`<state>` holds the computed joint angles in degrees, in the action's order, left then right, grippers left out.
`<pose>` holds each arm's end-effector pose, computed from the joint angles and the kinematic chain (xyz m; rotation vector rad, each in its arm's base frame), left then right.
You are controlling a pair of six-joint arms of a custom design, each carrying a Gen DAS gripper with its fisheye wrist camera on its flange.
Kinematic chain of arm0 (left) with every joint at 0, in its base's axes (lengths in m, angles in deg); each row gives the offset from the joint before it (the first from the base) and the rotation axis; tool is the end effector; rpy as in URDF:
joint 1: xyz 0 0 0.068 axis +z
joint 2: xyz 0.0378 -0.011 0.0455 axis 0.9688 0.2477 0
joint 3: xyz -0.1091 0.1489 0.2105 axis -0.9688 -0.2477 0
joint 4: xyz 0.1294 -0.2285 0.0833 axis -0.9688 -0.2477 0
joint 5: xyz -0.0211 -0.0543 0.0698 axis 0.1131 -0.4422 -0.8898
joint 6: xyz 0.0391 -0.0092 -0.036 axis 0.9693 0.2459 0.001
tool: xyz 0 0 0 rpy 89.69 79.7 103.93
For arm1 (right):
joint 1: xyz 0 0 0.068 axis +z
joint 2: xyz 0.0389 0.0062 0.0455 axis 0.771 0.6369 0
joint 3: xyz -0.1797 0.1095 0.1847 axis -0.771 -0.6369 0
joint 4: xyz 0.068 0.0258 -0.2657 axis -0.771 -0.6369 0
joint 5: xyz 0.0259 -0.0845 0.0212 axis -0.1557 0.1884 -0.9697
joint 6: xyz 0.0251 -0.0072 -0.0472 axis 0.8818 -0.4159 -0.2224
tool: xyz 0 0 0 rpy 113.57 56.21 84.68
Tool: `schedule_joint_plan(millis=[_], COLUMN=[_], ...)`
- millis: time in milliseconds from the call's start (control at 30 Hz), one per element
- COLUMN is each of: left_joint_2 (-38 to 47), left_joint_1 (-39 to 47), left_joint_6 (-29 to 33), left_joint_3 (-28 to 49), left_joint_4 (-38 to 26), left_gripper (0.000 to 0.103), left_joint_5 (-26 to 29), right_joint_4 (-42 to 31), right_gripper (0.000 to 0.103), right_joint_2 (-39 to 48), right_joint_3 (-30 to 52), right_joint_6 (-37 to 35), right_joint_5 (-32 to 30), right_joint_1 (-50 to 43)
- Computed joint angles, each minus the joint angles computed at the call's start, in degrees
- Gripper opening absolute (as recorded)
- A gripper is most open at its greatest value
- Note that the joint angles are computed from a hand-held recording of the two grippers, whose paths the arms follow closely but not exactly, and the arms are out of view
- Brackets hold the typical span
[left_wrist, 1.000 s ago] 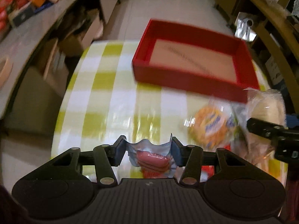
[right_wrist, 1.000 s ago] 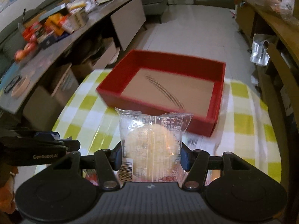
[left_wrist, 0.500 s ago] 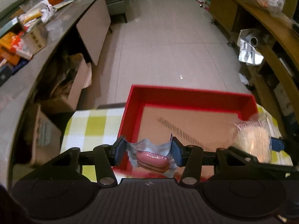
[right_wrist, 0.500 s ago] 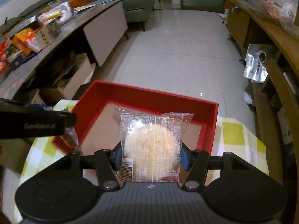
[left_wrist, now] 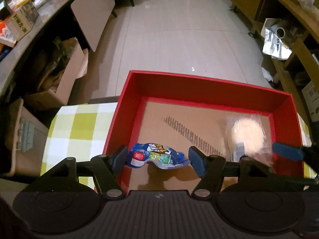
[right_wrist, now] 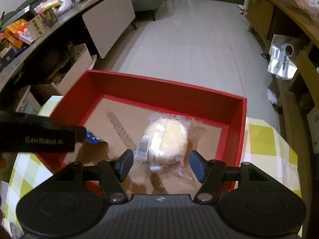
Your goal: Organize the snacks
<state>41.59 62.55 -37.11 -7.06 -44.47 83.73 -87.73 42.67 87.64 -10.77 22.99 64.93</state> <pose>0.2990 -0.0658 0.1495 0.2869 2.6970 0.0806 0.2545 0.0669 0.1208 -0.0036 2.5801 0.2270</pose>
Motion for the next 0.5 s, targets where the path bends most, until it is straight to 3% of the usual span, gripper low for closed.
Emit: schedule_joint_plan(millis=[300, 500], left_joint_2=[-6.12, -13.57], left_joint_1=[1.56, 2.97], left_joint_6=[0.58, 0.85], left_joint_3=[-3.17, -7.06], left_joint_4=[-2.82, -5.93], left_gripper=[0.080, 0.080], left_joint_5=[0.82, 3.50], right_joint_4=[-4.81, -11.70], right_gripper=[0.074, 0.075], right_joint_2=[-5.49, -17.09], right_joint_3=[-0.28, -1.06], right_joint_6=[1.60, 3.52], right_joint_5=[-0.59, 0.16], right_joint_1=[1.57, 2.60])
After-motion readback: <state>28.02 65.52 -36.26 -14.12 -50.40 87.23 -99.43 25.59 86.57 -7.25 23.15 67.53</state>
